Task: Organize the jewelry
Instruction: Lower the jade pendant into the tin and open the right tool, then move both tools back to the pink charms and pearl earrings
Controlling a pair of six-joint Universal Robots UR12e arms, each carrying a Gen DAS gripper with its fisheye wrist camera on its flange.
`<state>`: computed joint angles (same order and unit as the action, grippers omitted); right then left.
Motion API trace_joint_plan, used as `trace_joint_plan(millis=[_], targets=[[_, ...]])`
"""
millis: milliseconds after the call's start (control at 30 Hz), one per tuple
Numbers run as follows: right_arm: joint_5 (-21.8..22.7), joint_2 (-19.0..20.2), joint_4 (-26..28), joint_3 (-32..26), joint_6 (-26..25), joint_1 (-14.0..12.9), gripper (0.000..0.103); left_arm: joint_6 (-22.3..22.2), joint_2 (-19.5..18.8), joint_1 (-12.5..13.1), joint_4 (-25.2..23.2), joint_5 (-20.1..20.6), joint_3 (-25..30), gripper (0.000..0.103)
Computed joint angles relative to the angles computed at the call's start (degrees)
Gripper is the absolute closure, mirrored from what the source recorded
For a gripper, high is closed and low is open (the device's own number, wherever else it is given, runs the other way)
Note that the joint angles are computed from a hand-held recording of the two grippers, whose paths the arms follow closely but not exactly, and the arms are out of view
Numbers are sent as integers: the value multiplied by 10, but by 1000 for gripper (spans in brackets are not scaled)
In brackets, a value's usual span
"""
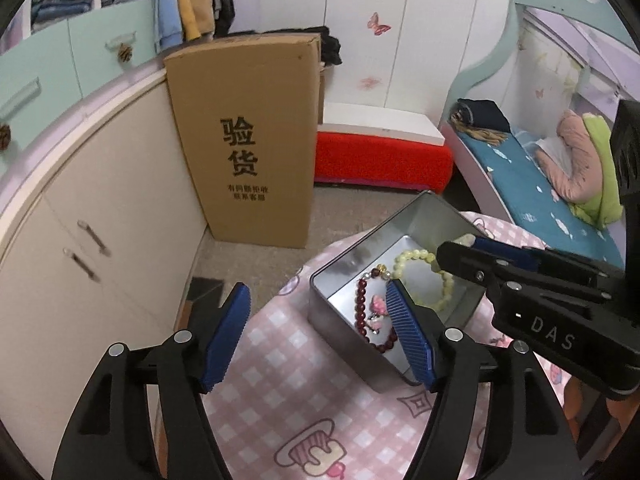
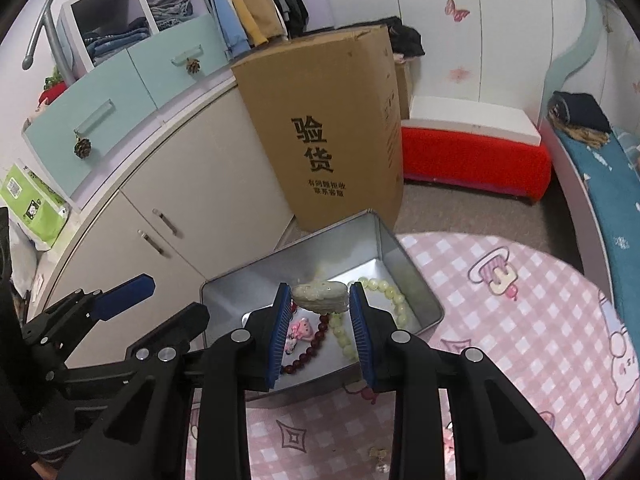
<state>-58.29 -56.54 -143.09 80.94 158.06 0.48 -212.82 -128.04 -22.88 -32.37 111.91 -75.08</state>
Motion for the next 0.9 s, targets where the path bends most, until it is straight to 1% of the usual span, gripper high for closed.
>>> trace_joint_plan(millis=[200,433,533,567,633,733,767,800,867,900], targets=[[-17,5,21,-5,-2,3,73,-4,-5,1,-10,-4,5,35],[-26,3,11,-1,-2,5,72,-9,-5,2,-14,-3,6,35],[-20,-2,3,6,-1,2,72,-11,-3,0,-12,1,4,35],[-18,-6,-4,11,-1,0,72,-9,-1,-2,-6,2,2,35],[-12,-13,-13,19,-1,-5,68,-6,3,-5,3,6,1,35],[-6,-29,-34,37,-4,-17,68,7,7,-16,29,11,-1,35],[-2,-35,-42,45,-5,-22,66,11,8,-20,38,14,-1,35],[0,-40,-46,50,-7,-26,62,15,9,-25,49,16,-1,34],[4,-51,-64,65,-11,-36,60,22,10,-34,70,22,-1,26],[3,-58,-76,76,-12,-43,60,24,9,-40,83,27,-2,26]])
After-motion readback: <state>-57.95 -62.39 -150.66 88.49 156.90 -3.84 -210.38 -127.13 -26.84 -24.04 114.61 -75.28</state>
